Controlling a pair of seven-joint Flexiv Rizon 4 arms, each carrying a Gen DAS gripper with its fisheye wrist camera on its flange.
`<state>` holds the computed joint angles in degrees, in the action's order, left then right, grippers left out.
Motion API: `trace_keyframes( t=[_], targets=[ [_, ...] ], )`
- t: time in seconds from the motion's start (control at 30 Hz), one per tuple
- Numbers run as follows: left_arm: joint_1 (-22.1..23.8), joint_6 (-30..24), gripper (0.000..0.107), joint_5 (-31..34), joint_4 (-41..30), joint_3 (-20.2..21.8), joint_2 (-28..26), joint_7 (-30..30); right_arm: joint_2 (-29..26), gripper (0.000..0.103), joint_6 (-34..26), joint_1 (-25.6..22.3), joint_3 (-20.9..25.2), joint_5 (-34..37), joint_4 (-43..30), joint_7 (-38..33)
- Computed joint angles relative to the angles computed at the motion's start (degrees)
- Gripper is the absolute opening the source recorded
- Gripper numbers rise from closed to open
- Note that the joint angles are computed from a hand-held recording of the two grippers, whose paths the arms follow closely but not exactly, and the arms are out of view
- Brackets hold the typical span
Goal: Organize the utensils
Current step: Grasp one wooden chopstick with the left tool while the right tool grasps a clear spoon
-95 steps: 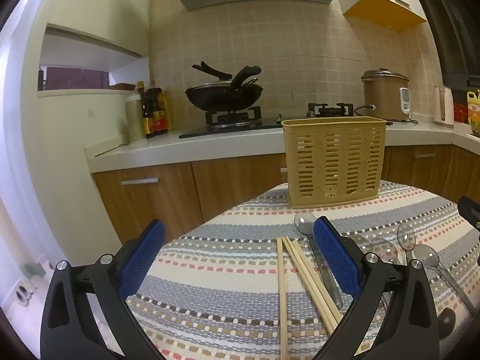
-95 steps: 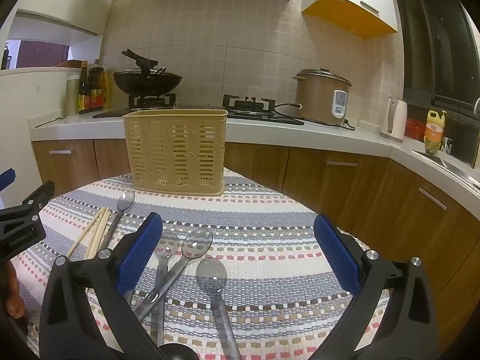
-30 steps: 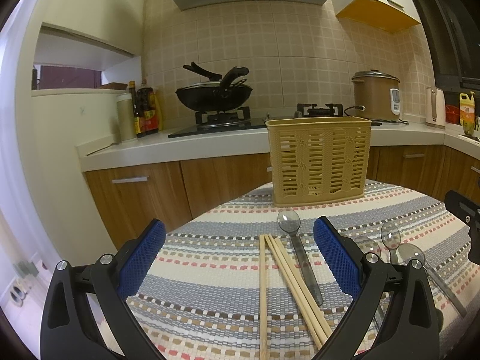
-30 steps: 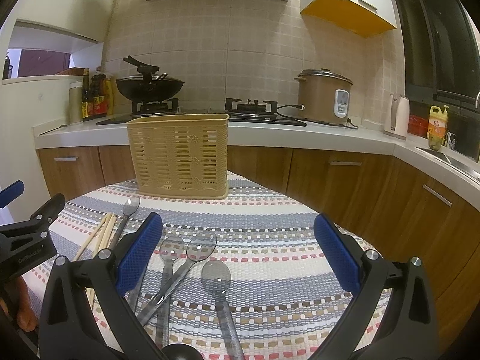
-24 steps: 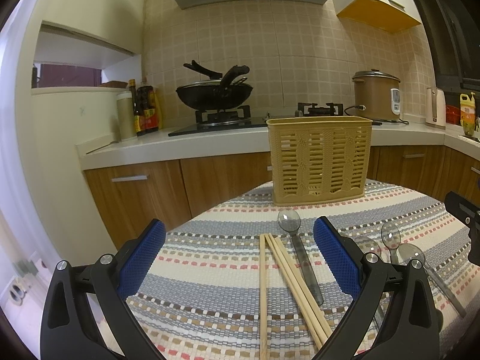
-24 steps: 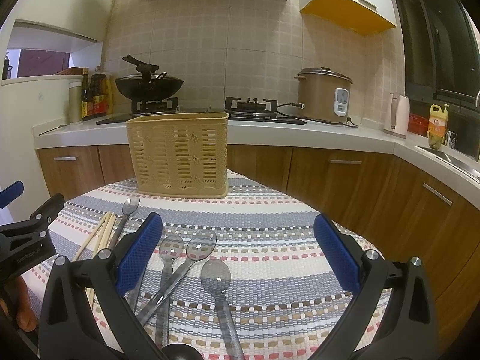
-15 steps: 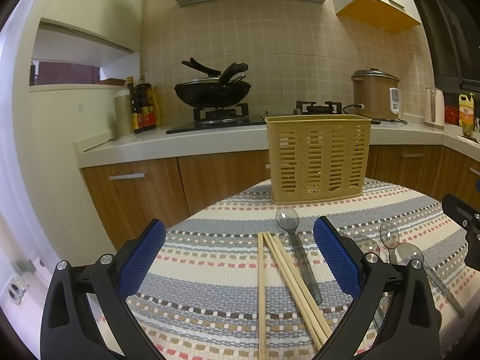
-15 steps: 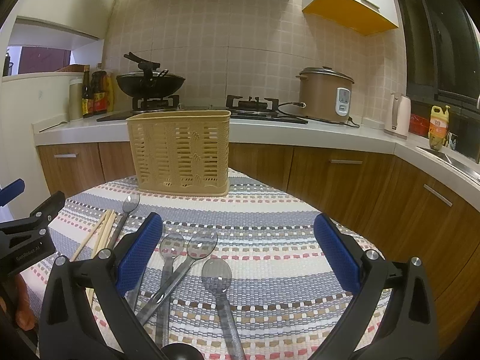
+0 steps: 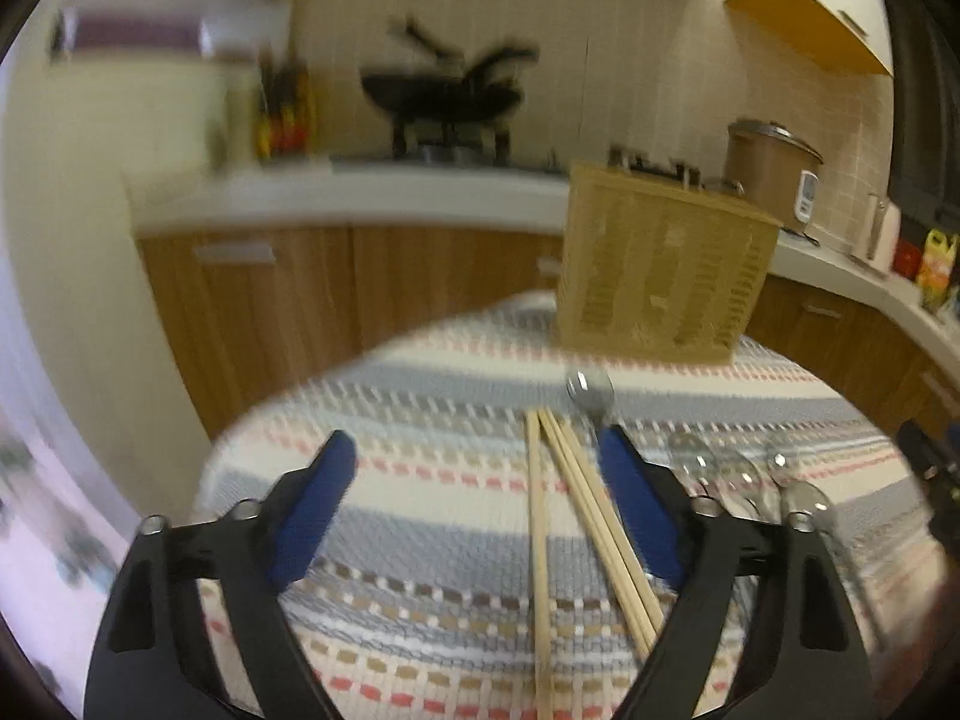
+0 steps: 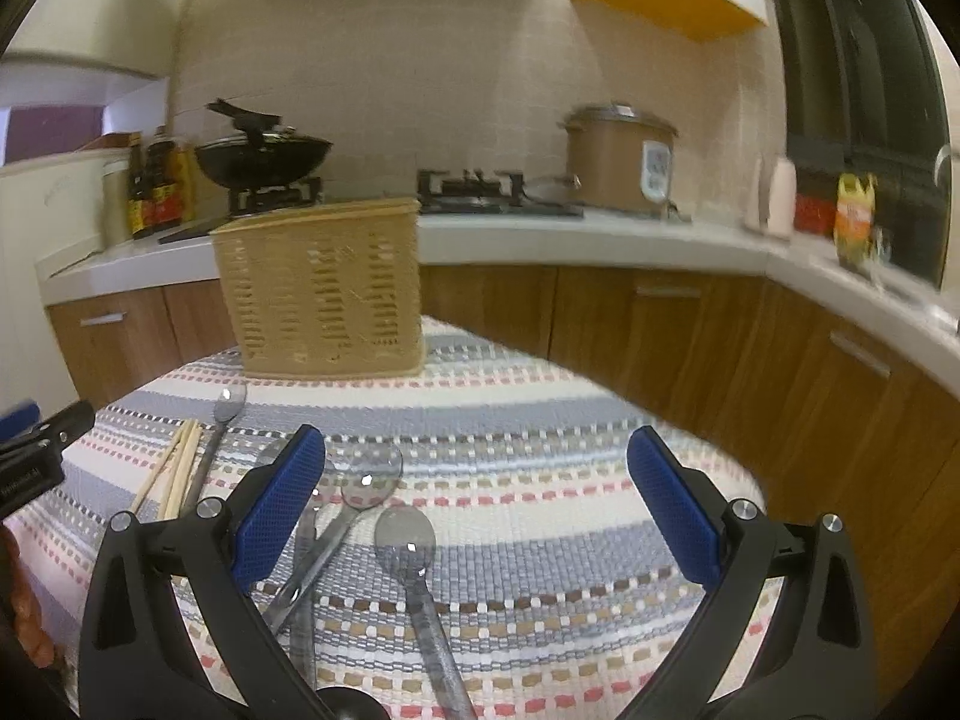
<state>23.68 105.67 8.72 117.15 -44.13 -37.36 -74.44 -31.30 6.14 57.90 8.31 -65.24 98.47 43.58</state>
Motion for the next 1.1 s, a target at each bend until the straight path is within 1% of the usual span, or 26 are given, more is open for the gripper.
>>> trace_keyframes(
  t=[0.03,0.07,0.1,0.13,0.17,0.2,0.23,0.27,0.3,0.33,0.37,0.4,0.43,0.5,0.53,0.57,0.67,0.73,0.77,0.8,0.83,0.87,0.9,0.93,1.03,1.1],
  targets=[
    [3.0,-6.1,0.075,-0.2,-1.1,-3.5,-0.8,1.1,0.5,0.097,2.3,-1.0,0.3,-0.2,0.7,-0.4],
    [4.4,-9.5,0.071,-1.2,-1.7,-5.3,-1.3,2.7,1.0,0.097,4.8,-2.0,0.6,-0.3,1.5,-0.9],
    [5.6,-14.1,0.067,-2.2,-2.7,-7.0,-1.7,4.8,1.3,0.097,6.9,-2.9,0.8,-0.1,1.9,-1.8],
    [5.6,-16.4,0.066,-3.0,-3.4,-7.1,-1.8,6.2,1.6,0.097,9.3,-4.2,1.3,1.3,2.0,-3.8],
    [4.3,-20.3,0.064,-4.0,-4.9,-5.8,-1.1,7.6,1.8,0.096,10.9,-4.8,1.4,2.3,2.1,-5.0],
    [2.8,-22.4,0.061,-4.6,-6.0,-4.2,-0.5,8.4,2.5,0.095,13.9,-6.1,1.6,2.7,2.9,-6.0],
    [0.7,-25.8,0.059,-5.3,-7.8,-2.1,0.1,9.1,3.2,0.092,16.6,-7.0,1.5,2.9,3.8,-6.3],
    [-0.9,-28.6,0.054,-6.0,-9.2,-0.5,0.4,9.7,4.3,0.085,20.3,-8.6,1.6,3.3,5.0,-6.7],
    [-2.7,-31.9,0.050,-6.7,-11.1,1.1,0.3,10.2,5.3,0.083,23.8,-10.3,1.7,4.2,6.1,-7.5],
    [-4.6,-35.2,0.049,-7.4,-13.2,2.7,-0.1,10.5,5.9,0.080,26.9,-11.6,1.7,5.0,6.8,-8.2],
    [-6.8,-38.2,0.048,-7.8,-15.3,4.7,-0.5,10.4,6.6,0.076,31.6,-13.5,1.7,5.7,8.0,-9.1],
    [-8.8,-40.0,0.045,-7.9,-17.0,6.7,-0.6,10.2,7.0,0.076,37.9,-16.2,1.9,7.4,8.8,-11.4],
    [-10.2,-39.8,0.044,-7.7,-17.7,8.1,-0.6,10.5,6.8,0.074,41.2,-17.3,1.9,9.1,9.0,-13.4],
    [-12.3,-42.5,0.043,-8.4,-19.5,10.0,-0.5,11.4,5.6,0.066,47.8,-19.7,2.3,14.5,8.4,-18.8],
    [-13.9,-43.7,0.043,-8.4,-20.8,11.6,-0.5,11.3,4.9,0.065,49.5,-20.1,2.2,16.6,7.8,-20.5],
    [-16.2,-44.0,0.040,-7.4,-22.0,13.9,-0.4,10.9,3.9,0.063,50.7,-20.5,2.4,19.2,7.0,-22.4],
    [-20.8,-45.7,0.037,-6.6,-24.8,18.6,-0.4,10.8,1.3,0.060,52.1,-21.1,3.4,26.9,3.9,-27.6],
    [-22.9,-47.1,0.033,-6.8,-26.4,21.0,-0.5,11.3,0.0,0.059,52.3,-21.1,3.7,31.4,2.0,-29.6],
    [-23.7,-47.6,0.028,-7.3,-26.8,21.9,-0.4,11.7,-0.4,0.058,51.3,-20.8,3.5,33.1,1.1,-30.4],
    [-24.4,-47.9,0.023,-7.6,-27.2,22.8,-0.4,12.0,-0.7,0.057,49.5,-20.2,3.3,34.6,0.0,-31.2],
    [-25.2,-48.2,0.021,-8.1,-27.8,23.8,-0.5,12.2,-1.3,0.055,46.3,-19.5,3.2,36.1,-2.0,-32.5],
    [-25.9,-48.7,0.017,-8.7,-28.5,24.7,-0.8,12.6,-1.7,0.048,44.0,-18.9,2.9,37.3,-3.6,-33.8],
    [-26.3,-49.3,0.015,-9.4,-28.9,25.3,-0.7,13.2,-2.4,0.044,40.6,-18.1,2.6,38.4,-5.7,-35.2],
    [-26.7,-49.3,0.014,-10.2,-29.0,25.9,-0.7,13.7,-3.0,0.034,38.3,-17.4,2.2,39.2,-7.3,-36.4],
    [-26.9,-48.9,0.012,-13.5,-28.3,26.7,-0.7,16.2,-4.9,0.032,32.0,-15.7,1.5,40.5,-11.9,-40.3],
    [-27.8,-49.0,0.011,-15.1,-28.3,28.0,-0.6,17.0,-5.9,0.030,28.6,-14.8,1.2,41.1,-14.2,-42.5]
  ],
)
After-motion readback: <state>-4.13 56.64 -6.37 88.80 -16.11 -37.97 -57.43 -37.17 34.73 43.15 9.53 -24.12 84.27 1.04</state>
